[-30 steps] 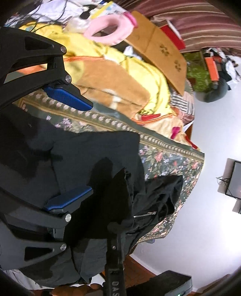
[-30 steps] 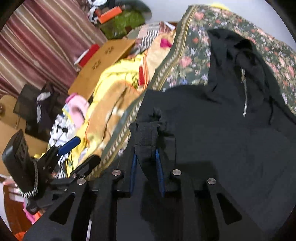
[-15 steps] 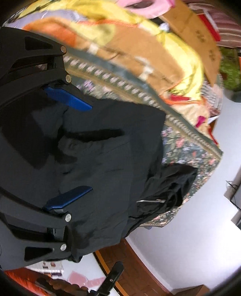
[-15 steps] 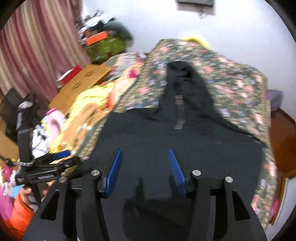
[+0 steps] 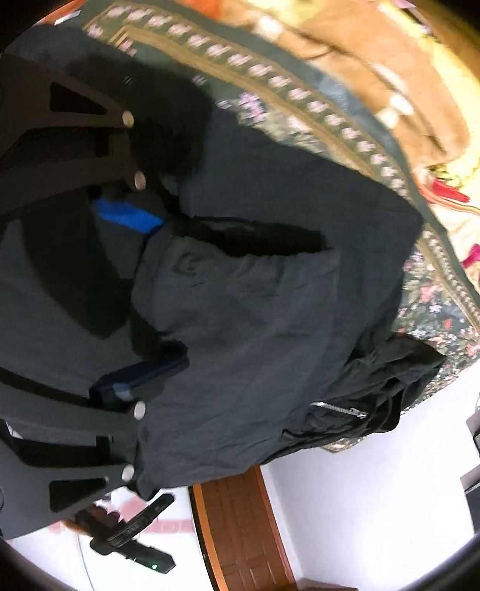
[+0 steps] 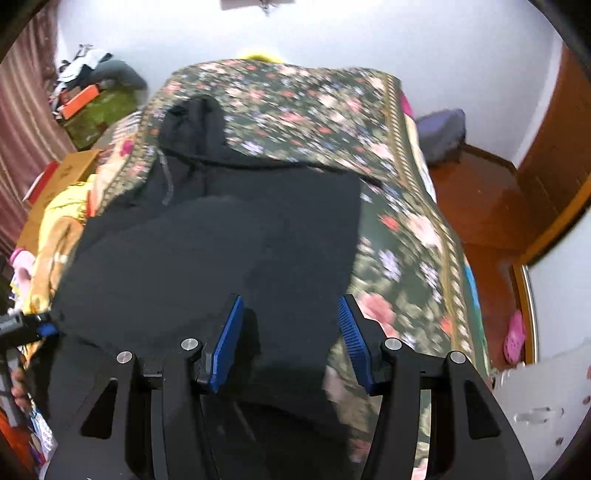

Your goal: Fold large clothes

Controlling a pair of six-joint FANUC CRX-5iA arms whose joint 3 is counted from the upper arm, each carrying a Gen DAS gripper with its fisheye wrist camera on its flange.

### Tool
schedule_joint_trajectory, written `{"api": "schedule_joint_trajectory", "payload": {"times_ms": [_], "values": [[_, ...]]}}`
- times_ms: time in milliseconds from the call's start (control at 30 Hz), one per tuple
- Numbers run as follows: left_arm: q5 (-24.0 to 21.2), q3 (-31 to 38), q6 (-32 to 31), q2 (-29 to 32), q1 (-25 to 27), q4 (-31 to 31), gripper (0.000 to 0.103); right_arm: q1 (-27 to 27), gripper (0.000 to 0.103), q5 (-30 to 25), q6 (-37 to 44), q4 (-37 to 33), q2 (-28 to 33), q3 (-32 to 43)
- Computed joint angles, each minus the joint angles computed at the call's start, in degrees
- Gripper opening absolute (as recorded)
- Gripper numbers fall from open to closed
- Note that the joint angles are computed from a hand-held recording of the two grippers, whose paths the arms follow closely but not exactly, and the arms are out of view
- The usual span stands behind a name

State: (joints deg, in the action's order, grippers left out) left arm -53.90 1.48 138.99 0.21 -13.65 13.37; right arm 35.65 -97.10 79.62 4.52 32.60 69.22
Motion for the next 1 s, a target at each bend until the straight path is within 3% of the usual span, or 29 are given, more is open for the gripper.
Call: {"api": "schedule_joint_trajectory", "payload": {"times_ms": [167, 233, 300, 367, 533, 633, 767, 900, 1000], "values": [[-9.65, 11.15, 2.91, 3.54, -2.56, -11.73, 0.029, -1.31, 0.049, 2.30, -0.29, 0.59, -1.69, -2.22], [-9.53, 12.10, 2.51, 3.15, -1.85, -12.72, 0.020, -1.92, 0.049, 3.07, -0.56, 0.23, -2.64, -3.53], [-6.97, 12.94, 1.96, 1.93, -1.06, -13.52, 0.018, -2.23, 0.049, 3.23, -0.92, 0.00, -2.77, -3.20], [-7.39, 16.94, 1.10, 1.98, -1.51, -16.86, 0.018, -2.13, 0.049, 3.53, -0.94, -0.18, -2.69, -2.72], [-13.65, 31.16, -3.09, 6.72, -6.15, -28.52, 0.018, -1.31, 0.049, 3.51, -0.79, -0.43, -2.87, -4.22], [-16.61, 34.72, -4.69, 8.74, -7.76, -32.60, 0.018, -0.61, 0.049, 1.73, -0.01, -1.70, -2.62, -5.11], [-18.95, 31.73, -4.28, 9.59, -6.62, -31.99, 0.018, 0.43, 0.049, 2.40, 0.47, -1.36, -3.69, -8.57], [-17.42, 24.03, -2.92, 9.04, -4.07, -27.01, 0.018, 0.31, 0.059, 1.71, -0.21, -1.76, -3.29, -7.79], [-16.48, 19.20, -2.90, 8.91, -3.70, -24.11, 0.019, 0.33, 0.061, 1.24, -0.06, -2.08, -3.12, -7.41]]}}
